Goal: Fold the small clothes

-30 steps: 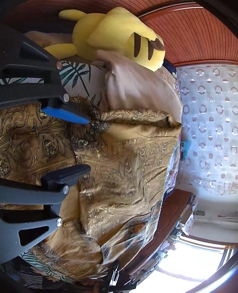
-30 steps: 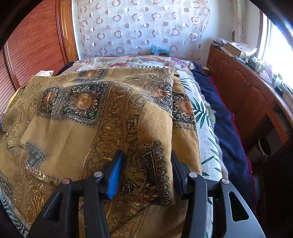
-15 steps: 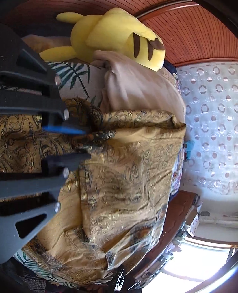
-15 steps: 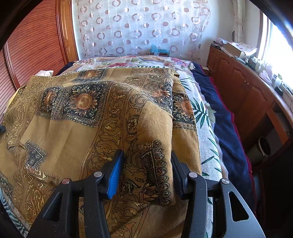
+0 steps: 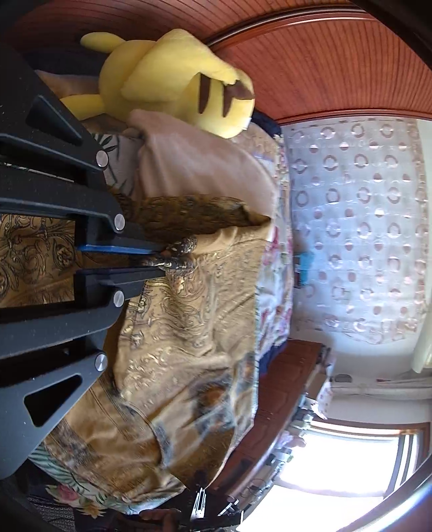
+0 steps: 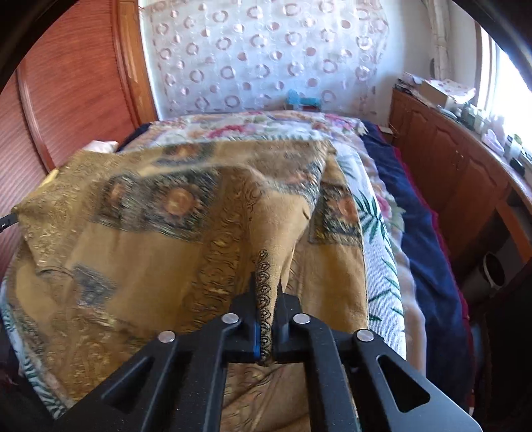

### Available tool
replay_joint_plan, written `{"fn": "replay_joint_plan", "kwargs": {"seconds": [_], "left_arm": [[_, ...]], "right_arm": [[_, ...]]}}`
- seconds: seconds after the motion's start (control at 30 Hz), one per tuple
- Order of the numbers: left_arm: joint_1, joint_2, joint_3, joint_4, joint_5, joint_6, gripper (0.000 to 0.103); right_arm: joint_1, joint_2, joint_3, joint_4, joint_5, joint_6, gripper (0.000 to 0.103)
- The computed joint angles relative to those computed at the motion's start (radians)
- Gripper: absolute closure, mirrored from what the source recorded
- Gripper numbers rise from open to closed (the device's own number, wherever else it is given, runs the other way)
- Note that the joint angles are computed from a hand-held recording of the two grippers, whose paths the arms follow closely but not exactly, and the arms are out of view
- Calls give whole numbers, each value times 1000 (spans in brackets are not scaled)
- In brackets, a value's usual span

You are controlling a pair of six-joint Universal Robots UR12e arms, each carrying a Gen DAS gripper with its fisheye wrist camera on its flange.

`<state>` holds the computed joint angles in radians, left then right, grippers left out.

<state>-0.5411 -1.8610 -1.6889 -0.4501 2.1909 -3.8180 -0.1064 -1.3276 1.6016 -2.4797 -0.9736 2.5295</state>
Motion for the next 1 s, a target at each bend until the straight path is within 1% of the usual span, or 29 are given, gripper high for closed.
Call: {"fn": "replay_joint_plan", "kwargs": {"seconds": [0.07,0.27,0.33,0.5,0.67,0.77,0.87,1.0], "left_arm": [[-6,1,1,21,18,9,96],[-20,17,-8,78,52,25,96],[-22,26,-18,95,56,25,96],[-38,53,-62,128,54,-16,96],[-52,70,-104,114,45,-70,96],[-56,72,-117,75,45,-111,96],[-54,69,-130,38,13,-155,96],[-57,61,-129,-19,-2,-184,96]], "right_arm": [[-6,-13,7,-10,22,-10,100],[-49,-54,17,-2,145,-8,100],[-63,-68,22,-7,171,-16,100],[-101,-108,50,37,220,-75,100],[-131,-136,93,89,219,-147,100],[-140,-141,112,104,201,-155,100],[-146,-142,132,123,176,-167,100],[-144,-134,144,135,141,-172,100]]}}
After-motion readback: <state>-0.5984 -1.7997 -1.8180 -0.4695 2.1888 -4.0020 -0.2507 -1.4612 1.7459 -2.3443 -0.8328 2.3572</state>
